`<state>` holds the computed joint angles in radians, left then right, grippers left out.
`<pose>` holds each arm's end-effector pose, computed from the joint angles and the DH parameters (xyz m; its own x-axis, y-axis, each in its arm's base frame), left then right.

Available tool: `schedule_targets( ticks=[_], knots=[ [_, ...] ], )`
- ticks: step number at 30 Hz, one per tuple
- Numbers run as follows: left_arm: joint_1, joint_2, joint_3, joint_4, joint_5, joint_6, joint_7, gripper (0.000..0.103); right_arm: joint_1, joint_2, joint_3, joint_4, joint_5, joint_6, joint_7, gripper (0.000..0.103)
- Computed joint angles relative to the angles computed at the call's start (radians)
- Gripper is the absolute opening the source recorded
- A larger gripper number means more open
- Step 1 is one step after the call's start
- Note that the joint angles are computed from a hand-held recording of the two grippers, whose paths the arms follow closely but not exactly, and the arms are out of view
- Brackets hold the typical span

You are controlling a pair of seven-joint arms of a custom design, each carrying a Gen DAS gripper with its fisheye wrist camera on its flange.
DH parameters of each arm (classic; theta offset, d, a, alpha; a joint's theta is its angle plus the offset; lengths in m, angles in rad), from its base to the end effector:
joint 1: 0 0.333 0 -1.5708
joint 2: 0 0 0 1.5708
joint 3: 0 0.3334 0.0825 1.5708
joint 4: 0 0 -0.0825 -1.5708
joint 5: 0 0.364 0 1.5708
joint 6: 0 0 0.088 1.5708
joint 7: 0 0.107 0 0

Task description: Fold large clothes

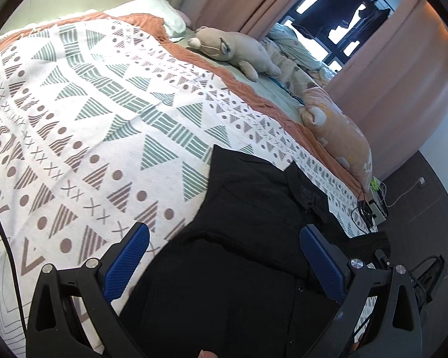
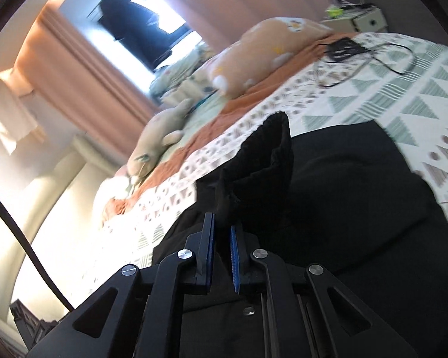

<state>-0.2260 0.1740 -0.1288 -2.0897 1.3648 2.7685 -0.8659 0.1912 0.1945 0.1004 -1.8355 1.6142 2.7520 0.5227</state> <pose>0.5289 -0.2380 0.4024 0.5445 -0.6515 0.5283 -0.3820 -0.7533 -0.5353 0.6124 0.1368 0.4963 0.2757 -0.7180 -0.6391 -0.6677 0.3352 -0.6647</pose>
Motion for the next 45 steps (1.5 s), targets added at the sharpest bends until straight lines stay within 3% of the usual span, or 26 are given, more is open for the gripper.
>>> schedule_targets(
  ticks=[6, 9, 10, 11, 12, 13, 14, 17, 21, 28, 31, 38, 45],
  knots=[
    [0.009, -0.012, 0.002, -0.021, 0.015, 0.007, -0.025, 0.103, 0.006, 0.084, 0.028, 0.092, -0.074, -0.072, 0.024, 0.006],
    [0.012, -0.009, 0.001, -0.019, 0.02, 0.014, -0.026, 0.103, -0.019, 0.162, 0.047, 0.168, -0.132, -0.217, 0.1, 0.009],
    [0.014, -0.009, 0.002, -0.018, 0.03, 0.021, -0.035, 0.103, -0.035, 0.211, 0.051, 0.221, -0.184, -0.306, 0.171, 0.015],
    [0.014, -0.008, 0.002, -0.016, 0.034, 0.021, -0.039, 0.103, -0.057, 0.264, 0.07, 0.273, -0.276, -0.391, 0.274, 0.03],
    [0.013, -0.008, 0.001, -0.015, 0.034, 0.018, -0.037, 0.103, -0.046, 0.288, 0.054, 0.297, -0.319, -0.42, 0.315, 0.042],
    [0.013, -0.006, -0.001, -0.013, 0.028, 0.016, -0.028, 0.103, -0.046, 0.298, 0.059, 0.3, -0.348, -0.408, 0.326, 0.069],
    [0.012, -0.005, -0.002, -0.011, 0.024, 0.016, -0.021, 0.103, -0.049, 0.299, 0.068, 0.291, -0.354, -0.378, 0.312, 0.076],
    [0.009, 0.004, -0.003, -0.003, 0.008, 0.014, 0.004, 0.103, -0.073, 0.293, 0.08, 0.275, -0.38, -0.36, 0.305, 0.076],
    [-0.005, 0.017, -0.004, 0.015, -0.007, 0.004, 0.036, 0.103, -0.068, 0.228, 0.07, 0.197, -0.422, -0.248, 0.266, 0.076],
    [-0.043, 0.043, -0.007, 0.059, 0.044, -0.005, 0.023, 0.103, -0.082, 0.134, 0.056, 0.076, -0.394, -0.139, 0.268, 0.076],
    [-0.066, 0.033, -0.019, 0.048, 0.028, -0.042, 0.028, 0.103, -0.088, 0.074, 0.045, -0.002, -0.337, -0.095, 0.226, 0.076],
    [-0.116, -0.037, -0.068, -0.036, -0.061, -0.14, 0.058, 0.103, -0.062, -0.15, -0.03, -0.241, -0.312, -0.052, 0.196, 0.076],
    [-0.147, -0.131, -0.127, -0.109, -0.13, -0.222, 0.085, 0.103, -0.034, -0.361, -0.105, -0.432, -0.475, -0.018, 0.274, 0.076]
  ],
)
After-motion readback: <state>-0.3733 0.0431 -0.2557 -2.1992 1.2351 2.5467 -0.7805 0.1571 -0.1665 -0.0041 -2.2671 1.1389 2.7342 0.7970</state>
